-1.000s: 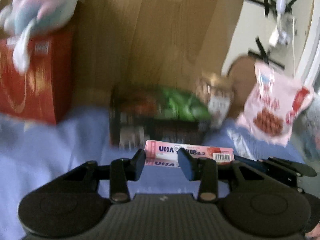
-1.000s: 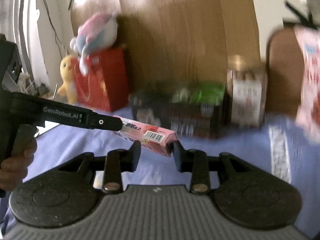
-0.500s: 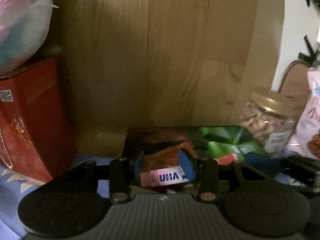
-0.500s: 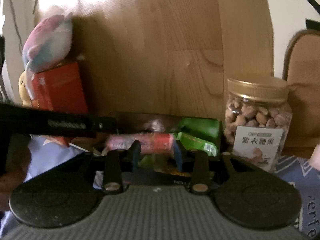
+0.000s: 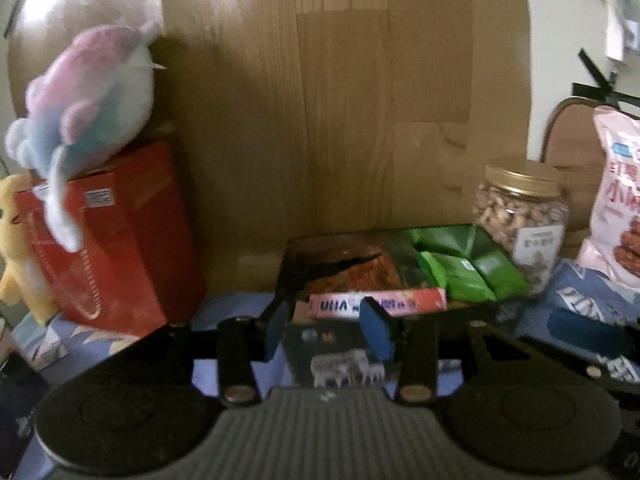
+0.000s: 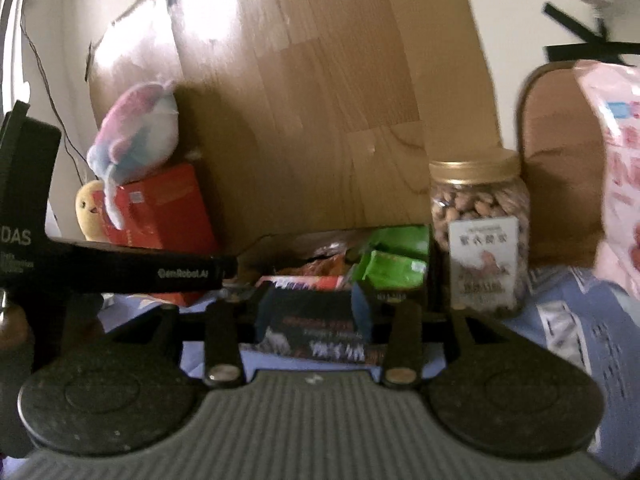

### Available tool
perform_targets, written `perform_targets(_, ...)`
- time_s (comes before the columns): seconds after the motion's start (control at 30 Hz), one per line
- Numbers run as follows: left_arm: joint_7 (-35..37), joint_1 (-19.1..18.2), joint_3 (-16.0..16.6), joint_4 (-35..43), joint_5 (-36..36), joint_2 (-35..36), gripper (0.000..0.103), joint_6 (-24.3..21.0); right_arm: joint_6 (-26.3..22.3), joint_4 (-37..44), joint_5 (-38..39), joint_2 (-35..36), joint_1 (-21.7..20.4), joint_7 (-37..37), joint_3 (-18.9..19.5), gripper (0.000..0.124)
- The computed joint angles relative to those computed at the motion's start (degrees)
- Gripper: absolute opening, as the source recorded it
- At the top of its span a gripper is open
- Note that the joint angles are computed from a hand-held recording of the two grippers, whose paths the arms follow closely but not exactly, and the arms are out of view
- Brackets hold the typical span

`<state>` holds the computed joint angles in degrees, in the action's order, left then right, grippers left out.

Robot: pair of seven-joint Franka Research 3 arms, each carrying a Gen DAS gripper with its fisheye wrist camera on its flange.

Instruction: Organize snacks

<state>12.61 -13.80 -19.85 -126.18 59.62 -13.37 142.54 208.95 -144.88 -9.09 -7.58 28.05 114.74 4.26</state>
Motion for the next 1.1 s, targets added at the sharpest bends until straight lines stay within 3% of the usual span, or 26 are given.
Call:
perform_targets(0.4, -0.39, -3.99, -4.81, -10.05, -8.24, -13.26, 0.049, -2.8, -2.97, -15.28, 12.19, -15.77, 5.29, -0.16, 2.2, 0.046)
perform_targets(0.63, -2.02, -6.04, -8.28, -14.75, -10.28, -20.87, 0.059, -4.57, -5.41, -21.48, 21.71, -24.54, 5.71, -2.2, 7.94, 0.046)
perform_targets(0.73, -2.81, -6.83, -9.11, -16.8, -10.87, -23.81, 0.064, -4.3, -7.63, -23.67, 25.82, -28.94, 4.33, -2.36, 12.51, 0.046)
perform_targets(0.83, -4.0, -7.04, -10.28, -18.86, -10.69, -26.96, 0.078, -4.08, -10.8, -25.19, 28.92, -33.56, 2.67, -1.7, 16.96, 0.046)
perform_targets(0.97, -4.51, -7.41, -10.8, -20.58, -11.22, -29.69, 0.078, -3.95, -14.23, -25.97, 30.09, -38.49, -0.3, -0.2, 22.12, 0.046)
perform_targets(1.1, -5.28, -7.4, -10.87, -22.11, -12.12, -31.79, 0.078, -3.47, -16.53, -26.11, 28.84, -40.81, -0.8, 1.14, 23.18, 0.047)
